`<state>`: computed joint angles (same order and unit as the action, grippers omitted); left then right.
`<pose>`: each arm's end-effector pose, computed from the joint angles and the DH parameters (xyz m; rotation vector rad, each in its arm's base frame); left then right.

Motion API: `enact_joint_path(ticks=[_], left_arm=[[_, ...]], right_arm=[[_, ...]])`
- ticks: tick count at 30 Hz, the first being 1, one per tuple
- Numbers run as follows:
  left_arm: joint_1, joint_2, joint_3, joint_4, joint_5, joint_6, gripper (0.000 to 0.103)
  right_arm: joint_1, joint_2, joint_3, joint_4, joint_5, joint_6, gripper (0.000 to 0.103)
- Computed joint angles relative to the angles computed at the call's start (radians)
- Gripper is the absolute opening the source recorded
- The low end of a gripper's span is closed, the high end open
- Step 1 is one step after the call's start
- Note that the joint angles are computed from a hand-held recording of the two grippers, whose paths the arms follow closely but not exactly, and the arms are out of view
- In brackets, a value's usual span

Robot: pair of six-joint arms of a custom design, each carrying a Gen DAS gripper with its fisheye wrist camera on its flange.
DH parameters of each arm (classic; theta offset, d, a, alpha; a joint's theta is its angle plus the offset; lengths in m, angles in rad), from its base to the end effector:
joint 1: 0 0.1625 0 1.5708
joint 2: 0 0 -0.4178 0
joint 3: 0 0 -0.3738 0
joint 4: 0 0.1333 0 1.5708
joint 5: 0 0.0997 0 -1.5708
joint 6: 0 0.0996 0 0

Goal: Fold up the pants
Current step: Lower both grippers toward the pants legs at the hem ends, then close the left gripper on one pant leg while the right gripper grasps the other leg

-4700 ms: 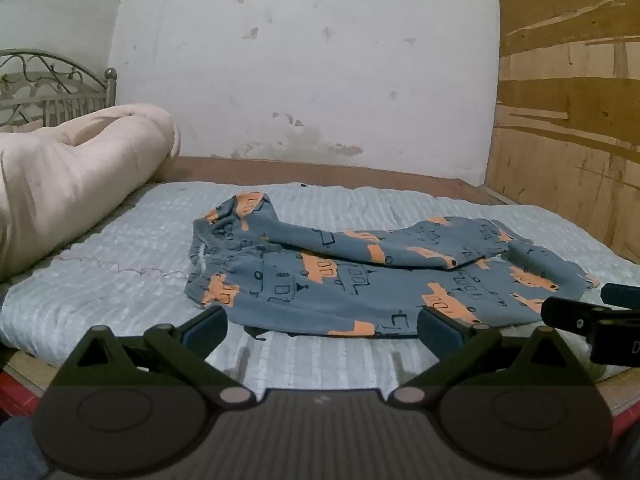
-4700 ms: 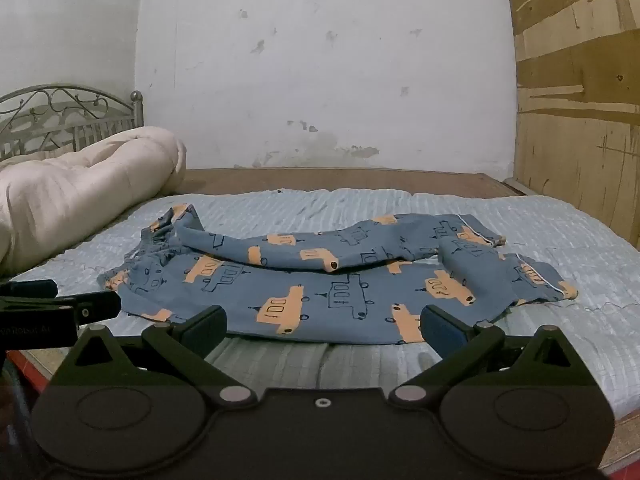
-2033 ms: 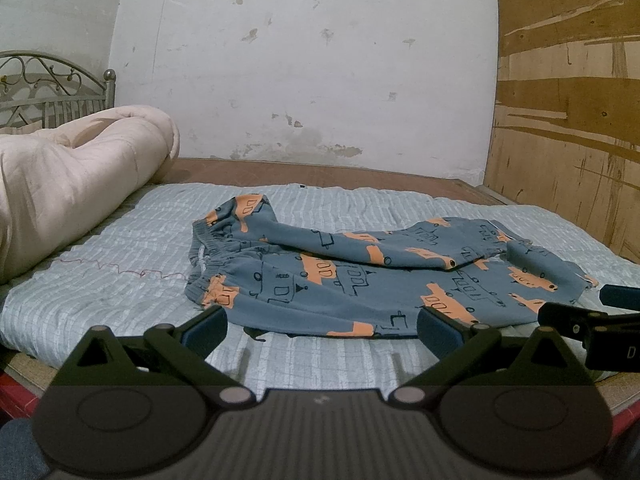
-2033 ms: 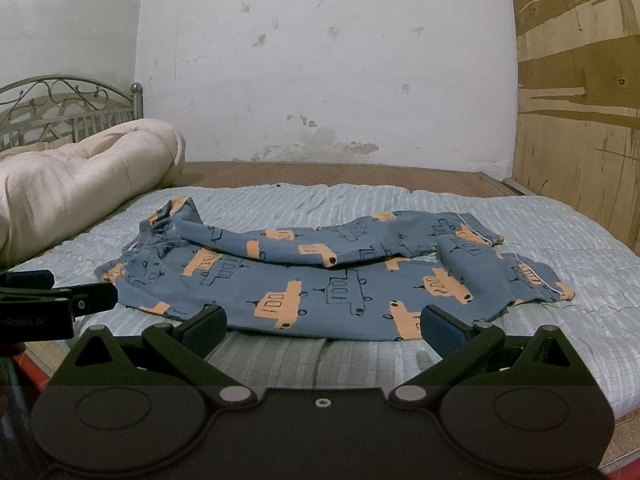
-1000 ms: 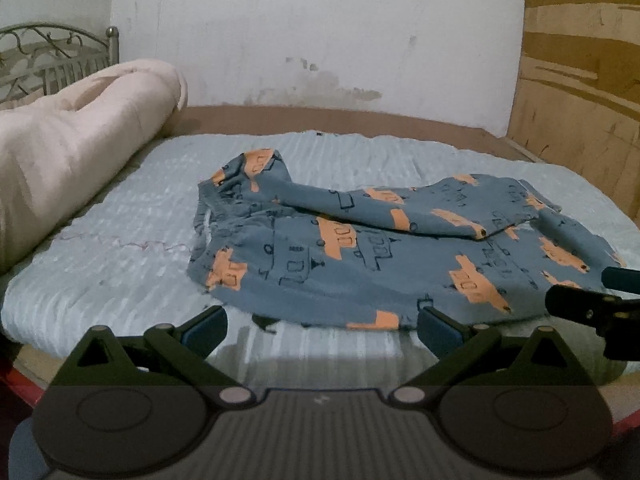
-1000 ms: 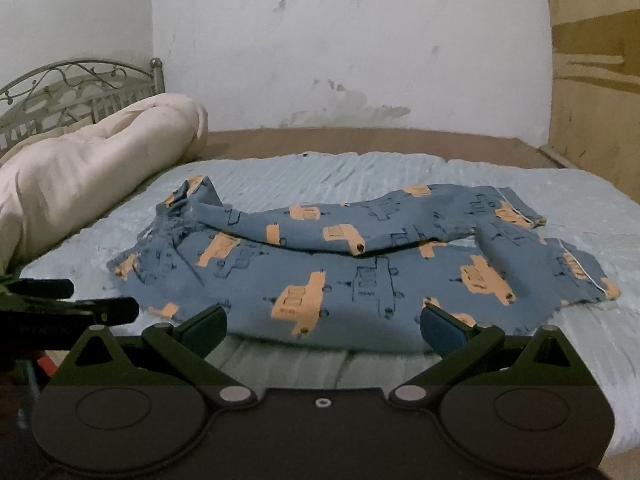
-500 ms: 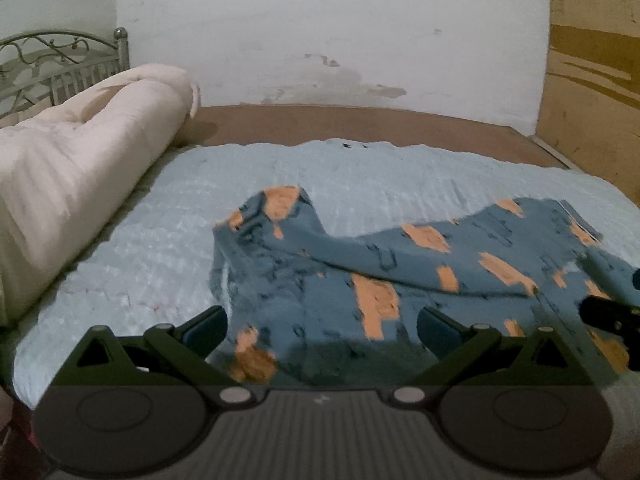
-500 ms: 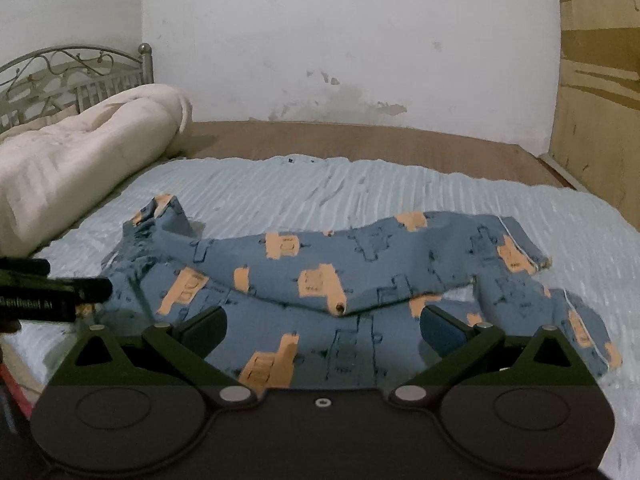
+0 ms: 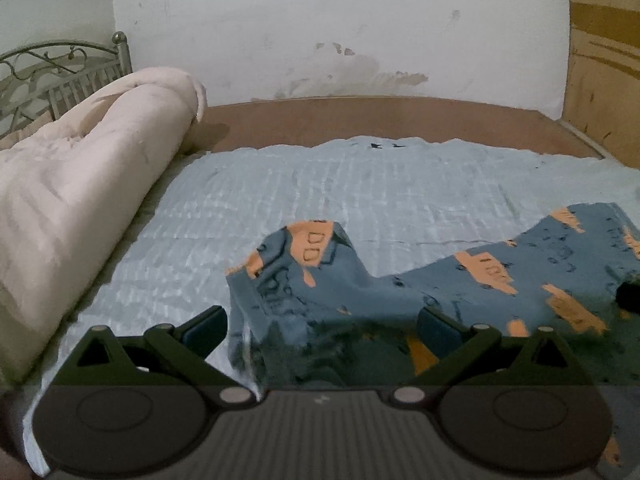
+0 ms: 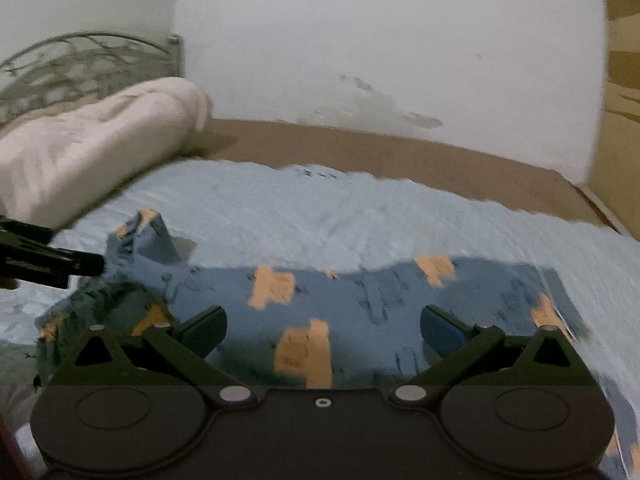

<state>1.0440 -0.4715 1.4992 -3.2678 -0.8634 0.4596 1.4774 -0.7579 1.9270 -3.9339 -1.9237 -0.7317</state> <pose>-0.1760 -0.6965 0.0347 0.8406 2.1965 -0.8396 0.0450 -0.5799 0.1640 0.4180 -2.0778 1.1598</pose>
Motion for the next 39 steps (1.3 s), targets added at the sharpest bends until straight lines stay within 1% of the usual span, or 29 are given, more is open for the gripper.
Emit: enact_joint_path(ticks=[2,5,8,9,10,11,12,13,16,18,21,24,28,31,34,35,39], left_arm=[[0.008,0.025,-0.043,0.005,0.01,0.024,0.103],[0.02,0.052,-0.097,0.022,0.014,0.051,0.103],[0.031,0.072,-0.143,0.048,0.015,0.067,0.103],[0.034,0.076,-0.155,0.057,0.015,0.069,0.103],[0.038,0.081,-0.167,0.064,0.011,0.074,0.103],[0.041,0.087,-0.18,0.068,0.009,0.081,0.103],[0.046,0.093,-0.193,0.07,0.008,0.09,0.103],[0.05,0.102,-0.209,0.071,0.009,0.104,0.103],[0.064,0.127,-0.26,0.086,0.017,0.145,0.103],[0.076,0.141,-0.29,0.084,0.001,0.17,0.103],[0.087,0.162,-0.335,0.098,0.004,0.207,0.103],[0.098,0.17,-0.367,0.126,-0.015,0.228,0.103],[0.121,0.164,-0.383,0.142,-0.094,0.293,0.103],[0.135,0.152,-0.387,0.163,-0.153,0.337,0.103],[0.151,0.133,-0.388,0.211,-0.227,0.377,0.103],[0.154,0.13,-0.395,0.231,-0.244,0.399,0.103],[0.162,0.148,-0.458,0.307,-0.275,0.466,0.103]], right_arm=[[-0.027,-0.033,-0.02,0.097,0.076,-0.015,0.102],[-0.051,-0.071,-0.063,0.235,0.142,-0.02,0.102],[-0.075,-0.088,-0.123,0.368,0.192,-0.066,0.102],[-0.083,-0.091,-0.152,0.431,0.206,-0.089,0.102],[-0.087,-0.093,-0.18,0.497,0.203,-0.102,0.102],[-0.089,-0.096,-0.219,0.6,0.187,-0.112,0.102],[-0.092,-0.096,-0.244,0.664,0.18,-0.116,0.102],[-0.094,-0.089,-0.274,0.713,0.181,-0.126,0.102],[-0.095,-0.052,-0.355,0.809,0.178,-0.155,0.102],[-0.092,-0.021,-0.421,0.886,0.169,-0.178,0.102],[-0.086,0.028,-0.501,0.947,0.147,-0.224,0.102],[-0.079,0.077,-0.595,1.024,0.116,-0.287,0.1],[-0.078,0.12,-0.697,1.126,0.117,-0.298,0.098],[-0.079,0.136,-0.736,1.171,0.115,-0.303,0.095],[-0.081,0.14,-0.752,1.215,0.113,-0.323,0.091],[-0.082,0.142,-0.754,1.22,0.108,-0.33,0.088],[-0.088,0.144,-0.76,1.248,0.103,-0.333,0.085]])
